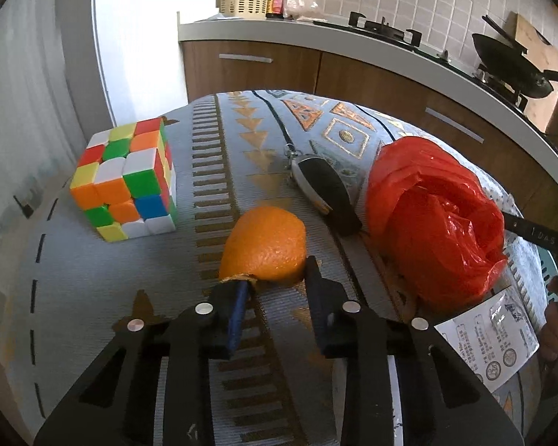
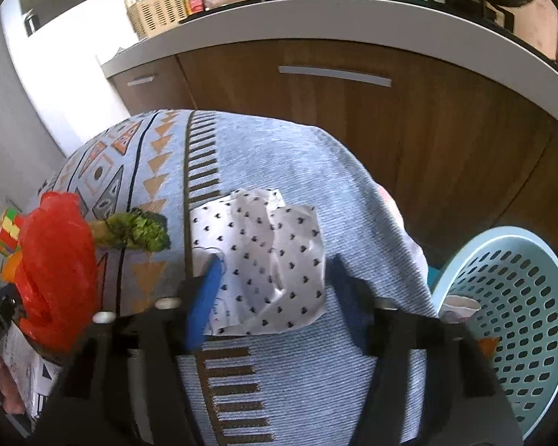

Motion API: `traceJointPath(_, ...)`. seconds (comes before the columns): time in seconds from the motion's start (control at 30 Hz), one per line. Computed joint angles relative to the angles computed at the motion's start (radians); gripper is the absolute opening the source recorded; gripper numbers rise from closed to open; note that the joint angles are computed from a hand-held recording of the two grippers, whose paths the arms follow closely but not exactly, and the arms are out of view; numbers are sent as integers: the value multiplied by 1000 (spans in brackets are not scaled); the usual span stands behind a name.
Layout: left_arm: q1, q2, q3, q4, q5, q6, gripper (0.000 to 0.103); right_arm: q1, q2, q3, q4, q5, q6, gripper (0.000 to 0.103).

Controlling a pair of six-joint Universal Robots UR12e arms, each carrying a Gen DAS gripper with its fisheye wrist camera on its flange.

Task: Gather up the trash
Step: 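Grasp the orange with the left gripper while the right grasps the polka-dot napkin, then carry the orange and napkin over the blue basket and open both grippers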

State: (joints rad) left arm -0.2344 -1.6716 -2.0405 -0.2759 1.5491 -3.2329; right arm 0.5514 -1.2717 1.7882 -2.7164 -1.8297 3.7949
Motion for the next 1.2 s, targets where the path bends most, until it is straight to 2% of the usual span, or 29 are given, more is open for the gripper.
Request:
traceJointPath(0.03,-1,0,-2,6,2,0,26,3,1,1,-11,-3,-13,22)
traceJointPath(0.07,-2,2,-5,14,6,0,25,6,0,3,-18,-4,-20,10)
traceJointPath(0.1,-2,3,-8,24,10,0,25,9,0,5,-29,-12,-29,8)
traceJointPath(0.23,3,12,-24,72,14,-26,24,31,-8,25,-120,-60,-79,5)
traceJointPath(0.37,21,41,-50,127,-35,-77,24,48,-32,46,-165,-102,-88,4)
traceJointPath(0.57,-11,84,-67,228,-56,-74,24,73,-97,89,-195,-217,-95,4)
traceJointPath(0.73,-60,93,-54,268,-110,-83,24,81,-160,134,-181,-313,-61,4)
traceJointPath(0.93,-148,55,-1,267,-162,-61,24,74,-248,209,-105,-426,30,4)
traceJointPath(1.2,-262,-18,74,236,-187,-7,24,31,-373,330,11,-489,189,4)
